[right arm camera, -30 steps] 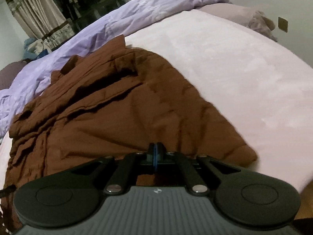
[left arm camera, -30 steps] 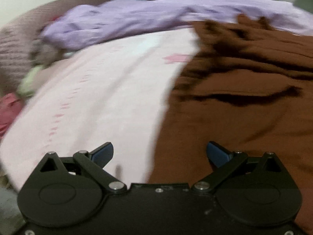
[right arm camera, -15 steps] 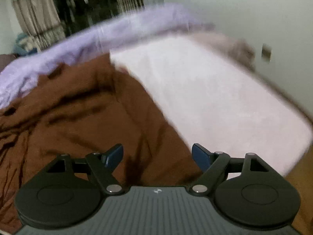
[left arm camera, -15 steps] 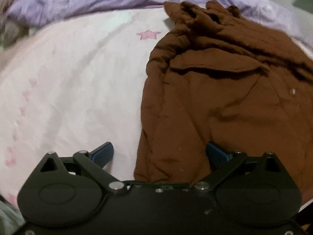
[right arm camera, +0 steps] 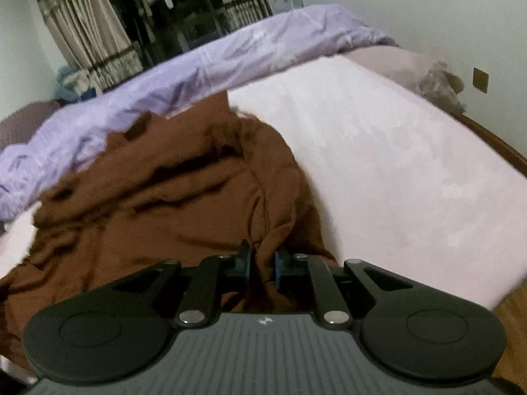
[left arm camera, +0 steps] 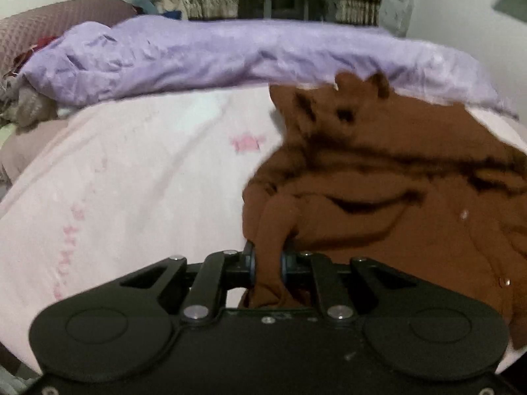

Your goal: Fold large clothes

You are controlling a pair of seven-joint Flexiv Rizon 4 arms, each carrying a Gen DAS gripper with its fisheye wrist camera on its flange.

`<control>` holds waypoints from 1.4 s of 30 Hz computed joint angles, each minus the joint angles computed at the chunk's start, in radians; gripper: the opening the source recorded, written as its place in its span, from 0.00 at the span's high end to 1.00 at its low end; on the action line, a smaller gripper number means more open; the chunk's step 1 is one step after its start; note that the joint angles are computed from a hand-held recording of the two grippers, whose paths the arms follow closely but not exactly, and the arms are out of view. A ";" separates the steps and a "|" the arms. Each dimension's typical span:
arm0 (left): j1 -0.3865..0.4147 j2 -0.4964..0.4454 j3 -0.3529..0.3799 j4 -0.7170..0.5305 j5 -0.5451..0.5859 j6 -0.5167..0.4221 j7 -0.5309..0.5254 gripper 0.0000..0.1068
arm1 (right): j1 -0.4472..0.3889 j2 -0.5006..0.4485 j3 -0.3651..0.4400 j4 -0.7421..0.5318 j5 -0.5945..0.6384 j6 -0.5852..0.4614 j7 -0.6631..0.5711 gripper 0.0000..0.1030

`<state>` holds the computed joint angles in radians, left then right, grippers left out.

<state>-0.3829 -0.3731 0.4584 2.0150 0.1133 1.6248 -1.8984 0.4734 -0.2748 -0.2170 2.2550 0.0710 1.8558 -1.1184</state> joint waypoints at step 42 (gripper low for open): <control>0.553 -0.408 -0.551 -0.755 -0.018 -0.339 0.100 0.17 | -0.314 -0.652 0.229 -1.096 -0.072 -0.324 -0.075 0.10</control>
